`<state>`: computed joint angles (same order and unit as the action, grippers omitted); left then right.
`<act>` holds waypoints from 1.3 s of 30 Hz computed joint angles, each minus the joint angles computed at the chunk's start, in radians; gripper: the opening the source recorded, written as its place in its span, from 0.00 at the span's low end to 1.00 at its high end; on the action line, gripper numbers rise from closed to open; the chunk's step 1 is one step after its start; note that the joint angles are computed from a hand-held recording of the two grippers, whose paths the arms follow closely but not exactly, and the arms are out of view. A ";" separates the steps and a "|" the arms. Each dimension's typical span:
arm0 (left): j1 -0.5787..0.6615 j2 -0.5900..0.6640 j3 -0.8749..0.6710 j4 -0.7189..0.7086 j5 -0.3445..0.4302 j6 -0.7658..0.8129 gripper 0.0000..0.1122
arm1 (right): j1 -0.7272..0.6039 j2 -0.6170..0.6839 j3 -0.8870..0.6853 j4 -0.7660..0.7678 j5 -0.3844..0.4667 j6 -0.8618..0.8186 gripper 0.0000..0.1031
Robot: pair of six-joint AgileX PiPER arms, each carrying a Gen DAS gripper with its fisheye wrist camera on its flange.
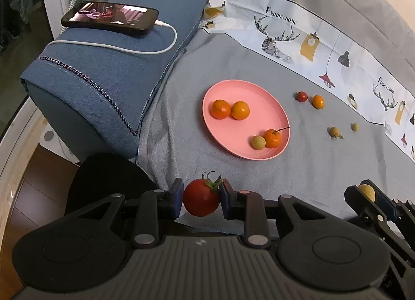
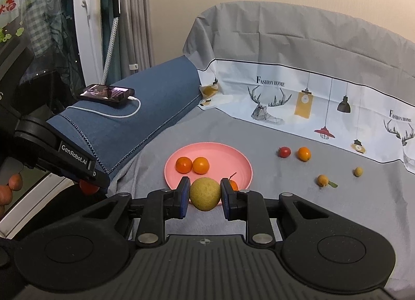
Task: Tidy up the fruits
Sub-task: 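Carry the yellow fruit and red tomato over the pink plate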
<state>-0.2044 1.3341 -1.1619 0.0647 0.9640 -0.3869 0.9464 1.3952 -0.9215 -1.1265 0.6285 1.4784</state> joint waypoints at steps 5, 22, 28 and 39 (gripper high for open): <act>0.003 0.022 -0.013 -0.004 0.000 0.003 0.29 | -0.020 0.012 -0.005 0.021 -0.020 -0.018 0.25; -0.004 0.174 -0.142 -0.008 0.005 0.011 0.29 | -0.140 0.085 -0.033 0.087 -0.130 -0.097 0.25; -0.021 0.292 -0.248 0.002 0.007 0.004 0.29 | -0.204 0.151 -0.074 0.105 -0.187 -0.131 0.25; -0.047 0.555 -0.529 0.006 0.030 0.016 0.29 | -0.327 0.342 -0.233 0.186 -0.291 -0.278 0.25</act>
